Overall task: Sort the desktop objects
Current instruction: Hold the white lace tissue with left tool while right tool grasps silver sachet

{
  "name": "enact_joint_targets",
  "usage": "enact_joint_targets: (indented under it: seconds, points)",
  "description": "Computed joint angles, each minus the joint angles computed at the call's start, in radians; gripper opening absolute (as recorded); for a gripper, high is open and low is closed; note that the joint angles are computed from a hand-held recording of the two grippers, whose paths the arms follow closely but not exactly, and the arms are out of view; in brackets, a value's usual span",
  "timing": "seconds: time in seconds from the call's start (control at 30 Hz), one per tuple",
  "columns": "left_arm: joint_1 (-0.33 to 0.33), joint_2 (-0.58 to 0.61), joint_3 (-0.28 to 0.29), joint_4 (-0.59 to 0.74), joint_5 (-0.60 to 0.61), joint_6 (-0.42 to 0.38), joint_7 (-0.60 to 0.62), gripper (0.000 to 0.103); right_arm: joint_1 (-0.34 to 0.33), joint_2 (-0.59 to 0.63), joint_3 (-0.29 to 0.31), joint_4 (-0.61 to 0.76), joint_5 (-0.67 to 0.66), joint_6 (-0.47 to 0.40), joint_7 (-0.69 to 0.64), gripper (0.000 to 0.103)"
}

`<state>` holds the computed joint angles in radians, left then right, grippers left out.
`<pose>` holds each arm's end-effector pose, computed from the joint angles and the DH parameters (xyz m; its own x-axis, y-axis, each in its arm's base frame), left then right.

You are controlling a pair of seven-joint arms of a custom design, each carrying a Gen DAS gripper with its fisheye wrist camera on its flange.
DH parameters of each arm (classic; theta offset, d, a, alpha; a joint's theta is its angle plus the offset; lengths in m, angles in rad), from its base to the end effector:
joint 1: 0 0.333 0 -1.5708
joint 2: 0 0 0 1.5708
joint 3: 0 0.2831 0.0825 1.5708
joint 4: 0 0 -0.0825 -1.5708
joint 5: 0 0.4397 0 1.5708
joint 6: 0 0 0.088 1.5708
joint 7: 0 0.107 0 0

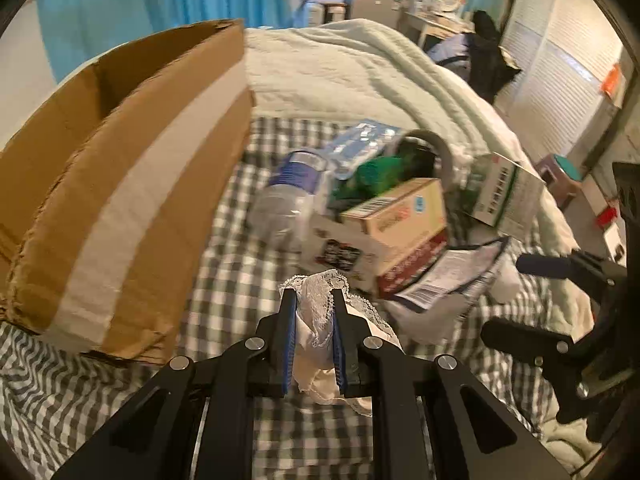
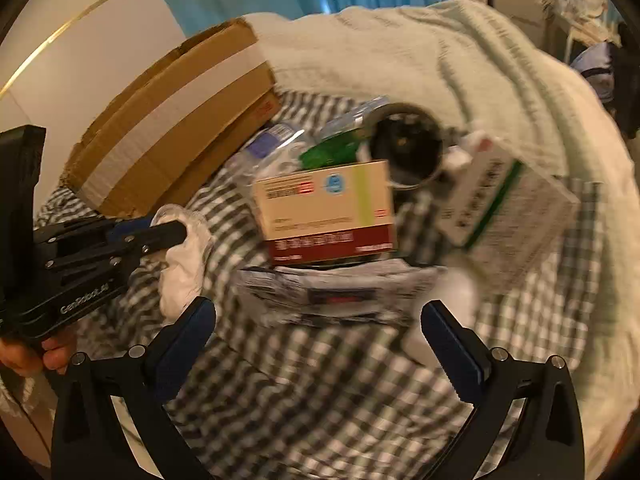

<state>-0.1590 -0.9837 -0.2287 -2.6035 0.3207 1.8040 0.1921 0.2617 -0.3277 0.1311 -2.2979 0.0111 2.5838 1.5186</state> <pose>0.3440 -0.1134 0.5316 0.8478 -0.5282 0.0469 -0.4356 -0.7442 -0.5064 0.5146 0.2162 0.4942 0.4110 -0.9096 0.0617 -0.7328 -0.3699 -0.5711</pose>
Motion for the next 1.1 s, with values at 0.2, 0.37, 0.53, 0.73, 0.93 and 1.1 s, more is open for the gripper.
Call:
enact_joint_targets:
  seconds: [0.2, 0.37, 0.53, 0.73, 0.93, 1.1]
  points:
    - [0.005, -0.014, 0.01, -0.003, -0.019, -0.038, -0.019, 0.016, -0.013, 0.047, 0.034, 0.06, -0.055, -0.047, 0.114, 0.103]
    - [-0.041, -0.076, 0.056, -0.057, -0.025, 0.014, 0.152, 0.016, -0.012, 0.149, 0.028, 0.165, -0.088, -0.139, 0.324, 0.092]
    - [-0.031, -0.083, 0.037, -0.058, -0.033, 0.025, 0.195, 0.016, 0.003, 0.158, -0.019, 0.161, -0.061, -0.167, 0.319, 0.056]
    - [-0.016, -0.108, 0.032, -0.066, -0.031, 0.055, 0.211, 0.016, 0.017, 0.06, -0.034, 0.081, 0.015, -0.184, 0.158, 0.026]
    - [0.006, -0.123, 0.025, -0.052, -0.003, 0.094, 0.222, 0.016, 0.004, -0.007, 0.002, 0.081, -0.06, -0.228, 0.115, 0.015]
    - [0.013, -0.135, 0.021, -0.049, 0.002, 0.102, 0.222, 0.016, -0.013, -0.033, 0.021, 0.078, -0.114, -0.255, 0.139, 0.015]
